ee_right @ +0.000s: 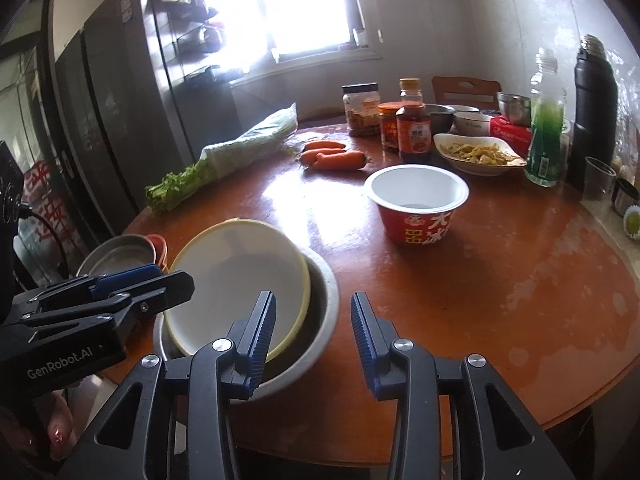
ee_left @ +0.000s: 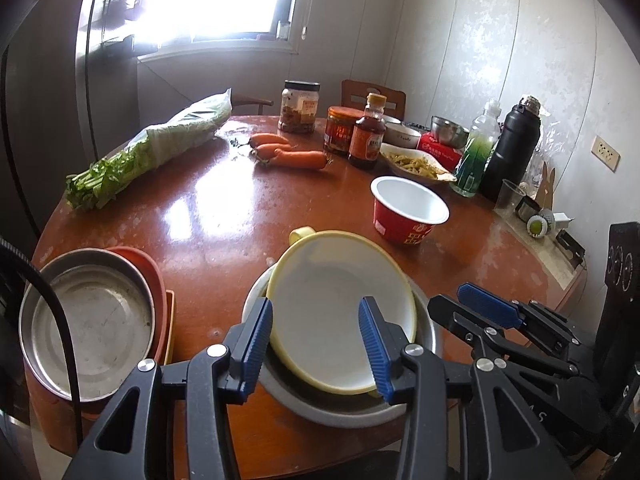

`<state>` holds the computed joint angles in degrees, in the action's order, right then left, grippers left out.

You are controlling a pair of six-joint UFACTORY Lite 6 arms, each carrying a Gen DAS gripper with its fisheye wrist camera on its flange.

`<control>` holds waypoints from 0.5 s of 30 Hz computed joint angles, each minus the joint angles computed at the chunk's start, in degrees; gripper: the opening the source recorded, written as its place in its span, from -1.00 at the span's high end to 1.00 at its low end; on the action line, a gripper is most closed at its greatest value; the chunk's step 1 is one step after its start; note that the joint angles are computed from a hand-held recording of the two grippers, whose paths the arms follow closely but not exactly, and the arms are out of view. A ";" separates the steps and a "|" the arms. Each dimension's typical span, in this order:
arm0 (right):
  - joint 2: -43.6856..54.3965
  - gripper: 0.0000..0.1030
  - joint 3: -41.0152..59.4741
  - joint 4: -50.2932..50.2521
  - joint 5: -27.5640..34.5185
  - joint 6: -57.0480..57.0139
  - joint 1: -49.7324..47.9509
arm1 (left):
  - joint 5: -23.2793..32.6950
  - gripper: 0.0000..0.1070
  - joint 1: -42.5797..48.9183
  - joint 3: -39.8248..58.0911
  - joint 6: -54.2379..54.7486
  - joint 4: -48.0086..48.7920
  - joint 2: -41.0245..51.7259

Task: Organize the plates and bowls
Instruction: 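Open both grippers off the yellow bowl rim and withdraw them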

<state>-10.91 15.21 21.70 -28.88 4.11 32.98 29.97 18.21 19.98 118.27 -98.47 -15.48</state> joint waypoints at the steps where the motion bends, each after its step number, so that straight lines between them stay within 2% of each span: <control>1: -0.64 0.18 -0.41 -0.48 0.08 0.30 -0.57 | 0.04 0.12 -0.26 0.05 -0.39 0.05 -0.28; 8: -4.48 0.10 -2.81 -5.21 0.76 3.15 -5.06 | -3.94 0.09 -6.92 2.11 -2.93 -1.86 -0.34; 15: -5.05 0.03 -2.64 -18.41 1.31 11.39 -14.82 | -9.25 0.06 -15.94 7.83 -5.04 -5.26 4.02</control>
<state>-15.96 12.57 3.29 -27.57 15.50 18.16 20.72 2.27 27.81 113.23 -103.73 -11.47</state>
